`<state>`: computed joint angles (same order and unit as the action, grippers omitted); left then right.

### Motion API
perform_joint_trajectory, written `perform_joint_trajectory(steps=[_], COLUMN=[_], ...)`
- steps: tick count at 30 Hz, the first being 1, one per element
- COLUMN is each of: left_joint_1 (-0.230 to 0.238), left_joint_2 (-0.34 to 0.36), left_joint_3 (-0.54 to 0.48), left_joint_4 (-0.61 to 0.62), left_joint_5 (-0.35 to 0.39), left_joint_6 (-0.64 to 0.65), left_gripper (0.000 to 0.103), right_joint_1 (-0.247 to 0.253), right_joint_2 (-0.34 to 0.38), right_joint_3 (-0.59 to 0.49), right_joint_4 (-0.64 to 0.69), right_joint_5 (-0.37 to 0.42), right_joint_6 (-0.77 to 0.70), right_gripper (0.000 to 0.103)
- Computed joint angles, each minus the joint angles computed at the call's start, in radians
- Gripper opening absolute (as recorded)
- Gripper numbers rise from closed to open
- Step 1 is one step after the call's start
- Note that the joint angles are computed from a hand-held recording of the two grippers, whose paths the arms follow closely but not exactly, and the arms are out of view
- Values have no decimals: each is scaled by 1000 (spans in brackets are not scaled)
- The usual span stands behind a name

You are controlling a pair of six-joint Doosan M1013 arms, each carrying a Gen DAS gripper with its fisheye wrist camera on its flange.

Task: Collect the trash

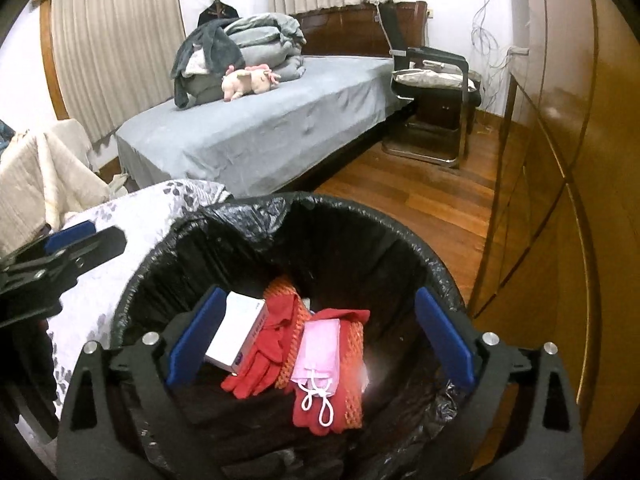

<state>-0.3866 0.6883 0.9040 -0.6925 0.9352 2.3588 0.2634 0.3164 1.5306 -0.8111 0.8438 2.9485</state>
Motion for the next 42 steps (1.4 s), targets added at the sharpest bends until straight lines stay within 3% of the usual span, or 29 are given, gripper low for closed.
perform_joint_trajectory(steps=[4,22,42], left_joint_1=[14,68,92], left_joint_2=[-21,-132,-202], left_joint_3=[19,116,173], left_joint_4=[-6,-33,-61], left_joint_5=[-18,-81,-114], left_joint_6=[11,27,52], left_gripper=[97,97,97], right_joint_1=[12,85,131], right_joint_2=[-9,-25,-40], right_joint_3=[-12,-107,-144], right_joint_4=[-11,-18,-91], right_joint_5=[3,61,66], right_joint_6=[2,-71,-96], right_gripper=[95,96,96])
